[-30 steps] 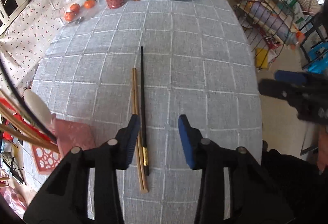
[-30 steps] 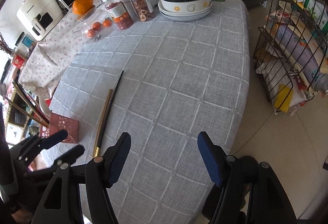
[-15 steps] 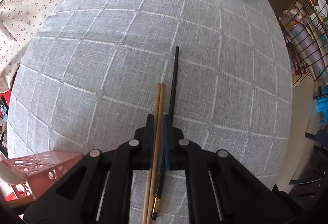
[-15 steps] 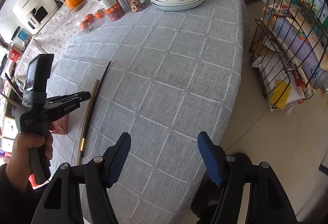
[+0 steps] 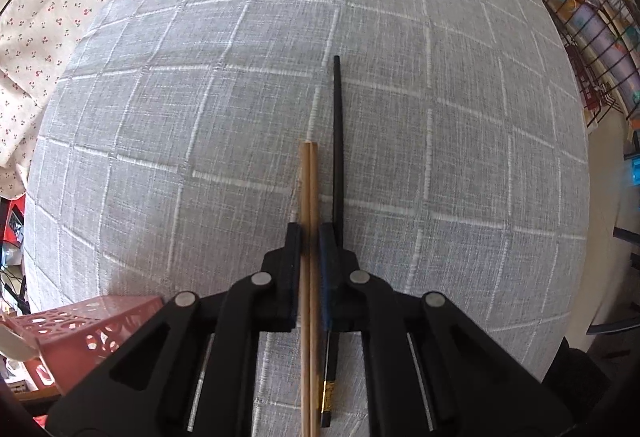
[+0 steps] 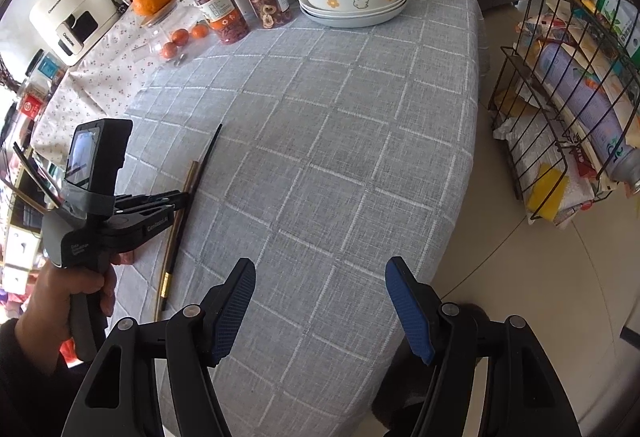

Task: Organize utensils
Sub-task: 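Lift the wooden chopsticks upright with the left tool while the right tool grasps the black chopstick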

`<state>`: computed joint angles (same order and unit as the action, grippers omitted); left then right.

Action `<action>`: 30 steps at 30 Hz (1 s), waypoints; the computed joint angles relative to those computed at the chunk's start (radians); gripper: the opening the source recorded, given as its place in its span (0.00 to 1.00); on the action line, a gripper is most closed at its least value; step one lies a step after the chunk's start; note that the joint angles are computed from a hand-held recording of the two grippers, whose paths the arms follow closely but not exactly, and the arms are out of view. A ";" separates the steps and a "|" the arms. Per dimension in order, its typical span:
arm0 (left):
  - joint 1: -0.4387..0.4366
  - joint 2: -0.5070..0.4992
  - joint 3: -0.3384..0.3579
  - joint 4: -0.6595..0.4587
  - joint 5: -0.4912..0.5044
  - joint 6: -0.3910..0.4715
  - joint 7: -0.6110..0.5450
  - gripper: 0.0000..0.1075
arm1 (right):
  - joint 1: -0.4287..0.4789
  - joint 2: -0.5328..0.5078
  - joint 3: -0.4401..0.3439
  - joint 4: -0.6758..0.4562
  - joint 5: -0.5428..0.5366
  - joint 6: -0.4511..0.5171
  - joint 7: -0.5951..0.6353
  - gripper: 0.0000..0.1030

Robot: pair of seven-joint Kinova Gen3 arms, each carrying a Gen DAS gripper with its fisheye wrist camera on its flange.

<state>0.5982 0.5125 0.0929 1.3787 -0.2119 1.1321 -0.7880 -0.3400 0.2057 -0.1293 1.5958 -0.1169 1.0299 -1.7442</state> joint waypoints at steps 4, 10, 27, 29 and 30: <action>0.039 -0.052 0.004 0.039 -0.031 -0.025 0.023 0.09 | -0.007 -0.004 -0.003 0.000 0.008 -0.001 0.005 0.67; 0.086 -0.164 0.024 0.093 -0.100 -0.051 0.075 0.09 | -0.016 -0.012 -0.004 0.004 0.017 -0.003 -0.005 0.67; 0.056 -0.472 0.130 0.346 -0.234 -0.231 0.135 0.09 | -0.104 0.058 -0.021 -0.057 0.080 0.002 -0.092 0.67; 0.003 -0.507 0.153 0.360 -0.184 -0.259 0.109 0.09 | -0.123 0.091 -0.021 -0.080 0.088 0.008 -0.111 0.67; -0.011 -0.525 0.163 0.368 -0.184 -0.270 0.107 0.09 | -0.131 0.110 -0.022 -0.095 0.088 0.012 -0.120 0.67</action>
